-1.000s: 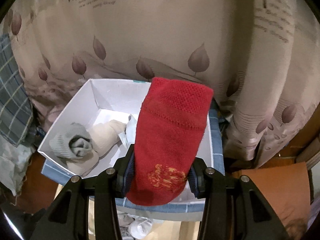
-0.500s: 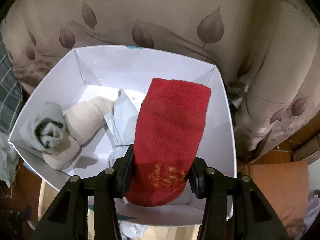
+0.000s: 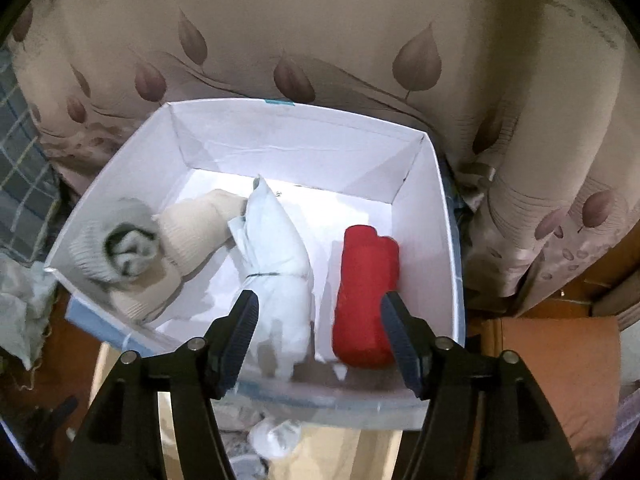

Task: Take underwear out of drawer
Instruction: 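Lower the red sock into the box and open the right tool, then move the right tool into the drawer and close on the white rolled bundle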

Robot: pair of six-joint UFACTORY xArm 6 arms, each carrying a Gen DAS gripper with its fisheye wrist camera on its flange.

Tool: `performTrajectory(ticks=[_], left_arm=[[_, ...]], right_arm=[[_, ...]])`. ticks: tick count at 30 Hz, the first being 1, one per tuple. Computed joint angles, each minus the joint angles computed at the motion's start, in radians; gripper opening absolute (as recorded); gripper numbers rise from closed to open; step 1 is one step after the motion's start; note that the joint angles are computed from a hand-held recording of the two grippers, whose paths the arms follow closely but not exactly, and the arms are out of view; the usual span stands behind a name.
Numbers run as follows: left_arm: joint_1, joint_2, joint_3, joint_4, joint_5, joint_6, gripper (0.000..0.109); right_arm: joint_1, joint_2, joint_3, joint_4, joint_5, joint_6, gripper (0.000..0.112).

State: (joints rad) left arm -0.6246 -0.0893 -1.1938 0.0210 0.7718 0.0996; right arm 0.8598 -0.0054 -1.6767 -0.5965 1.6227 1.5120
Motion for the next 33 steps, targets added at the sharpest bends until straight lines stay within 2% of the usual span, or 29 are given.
performTrajectory(ticks=[6, 9, 13, 19, 24, 33], left_arm=[[0.008, 0.008, -0.012, -0.009, 0.018, 0.001, 0.057], [0.013, 0.016, -0.022, -0.018, 0.03, 0.004, 0.057], [0.022, 0.022, -0.03, -0.029, 0.04, 0.004, 0.057], [0.025, 0.024, -0.031, -0.023, 0.039, -0.004, 0.057], [0.028, 0.028, -0.036, -0.035, 0.043, 0.0, 0.057], [0.028, 0.039, -0.045, -0.04, 0.05, 0.003, 0.057]], right_arm=[[0.092, -0.045, 0.02, 0.005, -0.004, 0.079, 0.061], [0.129, -0.064, 0.059, 0.033, -0.038, 0.134, 0.061], [0.157, -0.068, 0.141, 0.11, -0.129, 0.196, 0.061], [0.135, -0.051, 0.286, 0.229, -0.305, 0.252, 0.06], [0.1, -0.043, 0.382, 0.263, -0.437, 0.301, 0.06], [0.047, 0.004, 0.449, 0.308, -0.556, 0.292, 0.06]])
